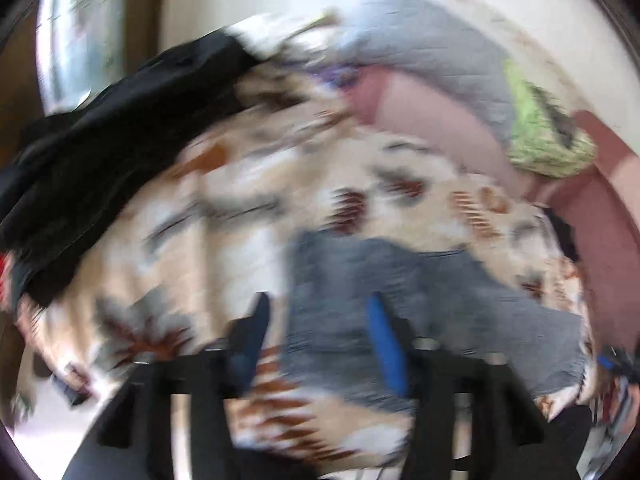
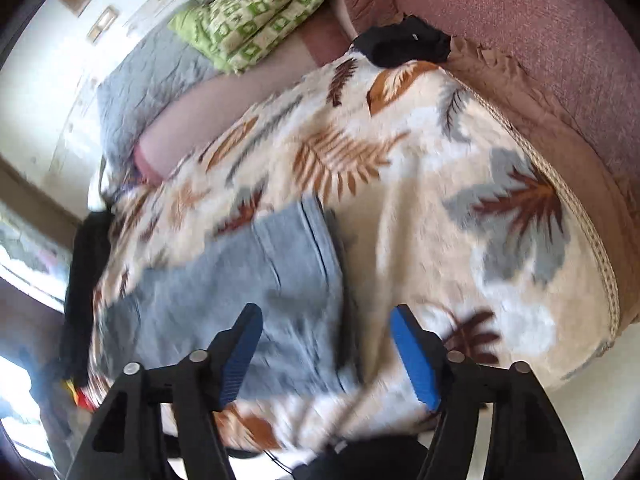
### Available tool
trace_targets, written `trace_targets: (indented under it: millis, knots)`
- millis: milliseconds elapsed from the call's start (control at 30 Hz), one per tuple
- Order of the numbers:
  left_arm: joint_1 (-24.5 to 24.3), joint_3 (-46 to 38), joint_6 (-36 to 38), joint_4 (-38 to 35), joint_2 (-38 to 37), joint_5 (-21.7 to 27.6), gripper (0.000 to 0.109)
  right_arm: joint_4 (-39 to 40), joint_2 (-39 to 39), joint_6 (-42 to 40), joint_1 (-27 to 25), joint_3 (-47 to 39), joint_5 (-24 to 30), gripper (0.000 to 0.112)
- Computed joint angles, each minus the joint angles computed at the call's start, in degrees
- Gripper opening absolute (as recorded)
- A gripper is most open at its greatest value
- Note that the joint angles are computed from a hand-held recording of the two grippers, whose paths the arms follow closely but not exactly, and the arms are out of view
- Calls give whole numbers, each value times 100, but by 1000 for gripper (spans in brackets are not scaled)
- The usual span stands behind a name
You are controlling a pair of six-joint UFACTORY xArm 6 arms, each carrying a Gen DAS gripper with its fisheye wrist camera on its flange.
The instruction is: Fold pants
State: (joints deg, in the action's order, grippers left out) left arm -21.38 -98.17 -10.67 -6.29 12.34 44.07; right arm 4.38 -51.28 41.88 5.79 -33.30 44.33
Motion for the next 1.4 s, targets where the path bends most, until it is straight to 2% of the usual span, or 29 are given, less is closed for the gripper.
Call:
trace_targets:
  millis: [100,167,233,300,400,467,500,567,600,700,733,767,800,867,933,1000,1033,1067,1100,1133,1167,1233,1300,1367,1400]
  knots:
    - [-386,-447,10,242,431,108,59,124,585,67,194,-316,425,70]
    - [-535,-687,-2,228,766,322,59,122,798,182,403,-314,415,67]
    - [-624,-1058,-113,367,1146,893,59,-67,1014,288,579,-432,477,28]
    - [-676,-1369,-191,568,1527,1352,59,-444,1164,353,806,-677,738,20]
    - [-569,-1098,25,392,1382,1161,59,-1132,1166,359,1289,-1192,1236,19]
    - [-474,-1319,-82,536,1493,1365,59,-1631,1231,152,1538,-1498,1727,19]
    - [-377,-1463,-15,436,1596,1479,59,-1565,1294,-285,1478,-1536,1913,19]
    - [-154,-1474,268,-214,1615,1614,61,-800,1443,-1055,1187,-1258,2091,22]
    - [-109,-1593,369,-323,1698,1679,61,-577,1440,-1133,1043,-1083,2114,28]
    - [-155,-1837,265,65,1767,1883,61,-177,766,-1067,761,-571,1395,35]
    - [-208,-1944,89,411,1792,1974,61,-10,516,-1044,631,-446,1048,51]
    - [-247,-1964,-13,625,1759,2003,60,88,367,-987,503,-396,832,61]
    - [-255,-1906,-9,629,1673,1966,60,71,339,-895,367,-439,722,78]
    - [-335,-1722,114,480,1469,1683,60,154,629,-760,42,-631,581,80]
    - [-485,-1634,320,415,1362,1480,61,632,1078,-993,-290,-803,428,80]
    - [-621,-1730,454,430,1435,1483,61,1079,1570,-1101,-473,-962,249,80]
    - [-680,-1784,515,446,1502,1525,61,1422,1852,-1349,-562,-1087,275,72]
    - [-742,-1886,515,560,1626,1627,61,1525,2124,-1376,-471,-1229,283,58]
    - [-795,-2010,437,741,1776,1790,61,1389,2355,-1285,-378,-1394,303,31]
    - [-798,-2061,403,789,1852,1905,62,1013,2463,-1091,-230,-1519,207,18]
    - [-761,-1880,355,722,1825,1779,67,413,2402,-776,-51,-1566,35,12]
    - [-683,-1584,389,541,1683,1478,71,-786,2137,-446,236,-1681,-192,11]
    - [-608,-1496,533,325,1624,1449,71,-1652,2268,-205,518,-1832,39,11]
    - [-601,-1510,611,330,1629,1483,71,-1558,2711,-377,510,-1985,696,13]
    - [-612,-1497,611,368,1607,1487,71,-1508,2849,-340,417,-1904,887,18]
